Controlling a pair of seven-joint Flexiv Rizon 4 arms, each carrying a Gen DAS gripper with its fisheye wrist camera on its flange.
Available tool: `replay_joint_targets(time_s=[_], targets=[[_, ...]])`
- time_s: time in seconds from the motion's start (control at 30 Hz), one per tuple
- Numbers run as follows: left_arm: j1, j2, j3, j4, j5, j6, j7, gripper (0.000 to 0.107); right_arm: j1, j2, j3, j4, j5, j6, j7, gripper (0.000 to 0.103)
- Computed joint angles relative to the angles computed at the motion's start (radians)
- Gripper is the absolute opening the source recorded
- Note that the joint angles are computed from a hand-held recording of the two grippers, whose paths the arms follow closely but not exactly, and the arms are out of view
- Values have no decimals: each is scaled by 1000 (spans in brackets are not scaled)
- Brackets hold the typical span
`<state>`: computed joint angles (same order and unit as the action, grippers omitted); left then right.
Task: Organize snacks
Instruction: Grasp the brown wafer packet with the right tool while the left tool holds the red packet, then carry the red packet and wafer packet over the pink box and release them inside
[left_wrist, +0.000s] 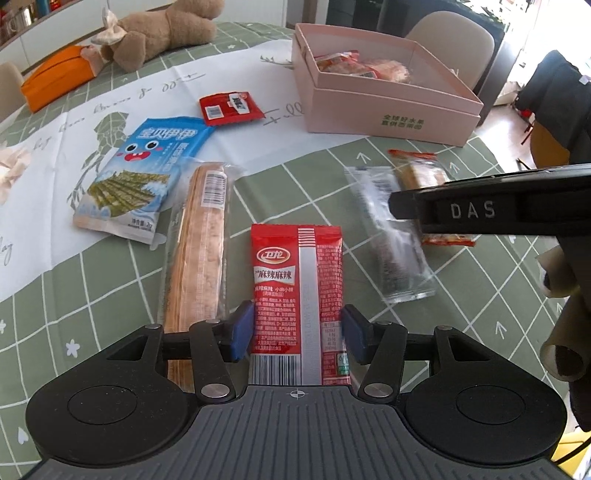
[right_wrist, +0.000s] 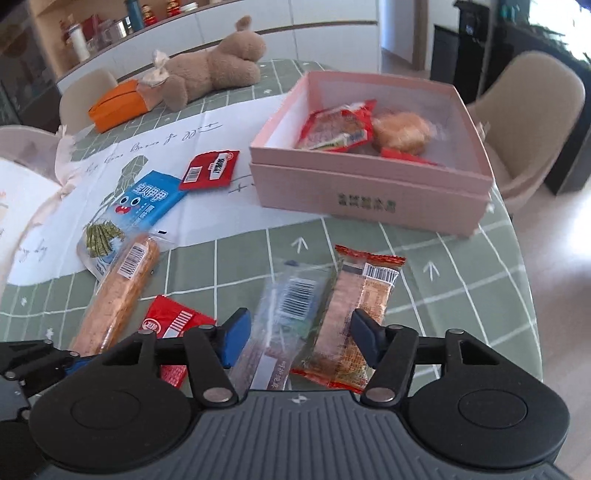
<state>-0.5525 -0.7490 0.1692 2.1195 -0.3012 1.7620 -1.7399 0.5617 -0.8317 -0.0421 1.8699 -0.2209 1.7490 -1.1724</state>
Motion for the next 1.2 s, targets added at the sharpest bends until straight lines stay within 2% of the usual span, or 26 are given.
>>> replay_joint_targets(time_s=[0.03,0.1,0.23,0.33,0.43,0.53,0.6,0.73,0.83,0.9,0.97,1.0,1.2], targets=[[5,1,-5,2,1,5,-2,58,-12,2,14,4,-9,3,-11,44],[21,2,-20,8,5,17,-4,58,-66,7,72,9,-29,-1,-31,43],[64,5,-62,22,10,46,-7,58,-37,20,24,40,-11,-1,-32,43],[90,7,-88,31,11,62,-9,58,-80,29,48,57,-11,-20,-33,43],[94,6,-95,34,6,71,-9,58,-160,40,114,77,-12,11,-44,43],[95,5,-99,35,-1,77,-10,58,-141,41,83,78,11,41,-32,43],[93,5,-99,36,-5,78,-9,58,-136,32,76,57,19,34,-18,45],[93,4,-101,37,-10,83,-8,58,-246,-28,213,-41,-13,-30,12,52],[138,5,-142,53,4,115,-19,57,-200,-53,176,-80,-23,-53,26,52],[174,3,-174,64,19,140,-28,57,-187,-55,170,-82,-43,-62,9,50],[184,2,-184,69,23,152,-33,57,-196,-50,188,-72,-66,-75,-20,38],[177,2,-179,67,18,149,-32,57,-203,-44,197,-61,-75,-78,-36,36],[123,5,-130,49,-5,107,-3,57,-240,17,224,21,-69,-79,-79,34]])
